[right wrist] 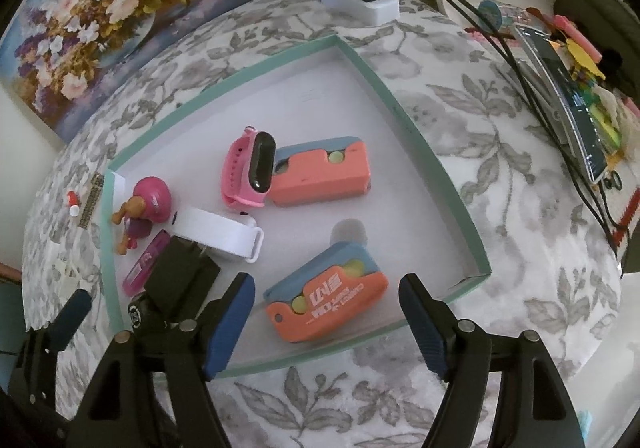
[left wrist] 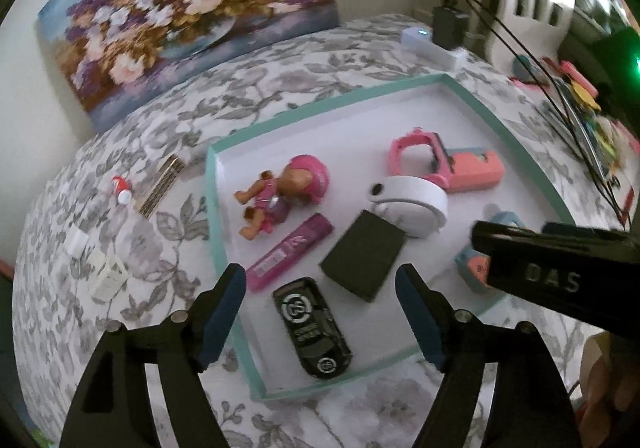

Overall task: Organize rigid objects
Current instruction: 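Open the right tool to drop the knife case while the left tool drops the charger, then move both tools back over the remaining items on the bed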

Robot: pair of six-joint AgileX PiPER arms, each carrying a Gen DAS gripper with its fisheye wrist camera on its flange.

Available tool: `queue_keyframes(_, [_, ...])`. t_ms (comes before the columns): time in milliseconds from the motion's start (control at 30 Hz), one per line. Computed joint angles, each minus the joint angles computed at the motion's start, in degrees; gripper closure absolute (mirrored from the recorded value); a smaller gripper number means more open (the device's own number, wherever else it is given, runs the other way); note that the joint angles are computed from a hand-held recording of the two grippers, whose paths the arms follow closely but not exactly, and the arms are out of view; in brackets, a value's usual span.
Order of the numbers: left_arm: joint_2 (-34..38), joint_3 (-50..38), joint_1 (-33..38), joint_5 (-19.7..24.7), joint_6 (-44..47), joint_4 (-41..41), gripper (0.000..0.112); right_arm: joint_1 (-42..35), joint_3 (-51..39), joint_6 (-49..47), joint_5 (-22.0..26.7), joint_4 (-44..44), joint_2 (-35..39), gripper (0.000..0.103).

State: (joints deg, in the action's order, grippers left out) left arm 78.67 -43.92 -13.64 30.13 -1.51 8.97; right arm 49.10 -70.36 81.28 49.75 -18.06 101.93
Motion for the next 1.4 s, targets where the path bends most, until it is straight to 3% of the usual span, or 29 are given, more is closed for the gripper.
queue_keyframes(200, [1.98, -1.64, 5.22, 1.67, -0.15, -3.55, 0.033, 0.08, -0.58, -0.38, 0.78, 0.00, 0.38, 0.024])
queue_keyframes(333, [2.99, -1.97, 6.83, 1.92, -5.90, 0.65, 0.031, 0.17, -1.02, -0.77, 1.28, -0.10, 0.74, 0.024])
queue_keyframes(433, [3.60, -2.18, 8.84, 1.97, -8.70, 1.96, 0.023, 0.30, -1.55, -1.19, 1.83, -0.29, 1.17, 0.023])
queue_keyframes(500, [4.13, -2.59, 10.76, 2.19, -8.32, 0.76, 0.022, 0.36, -1.88, -1.37, 2.24, -0.52, 1.40, 0.014])
queue_keyframes(733, [5.68, -3.20, 13.56, 2.80, -11.09, 1.82, 0.018, 0.83, -2.79, -1.34, 3.15, -1.66, 2.10, 0.000])
queue_keyframes(900, [5.90, -3.17, 13.99, 2.79, -13.97, 4.88, 0.017, 1.60, -3.69, -1.10, 3.96, -3.43, 2.57, 0.000])
queue_keyframes(1400, [7.00, -7.96, 23.20, 4.81, -4.57, -4.09, 0.017, 5.91, -9.50, -0.99, 5.21, -9.72, 3.76, 0.000])
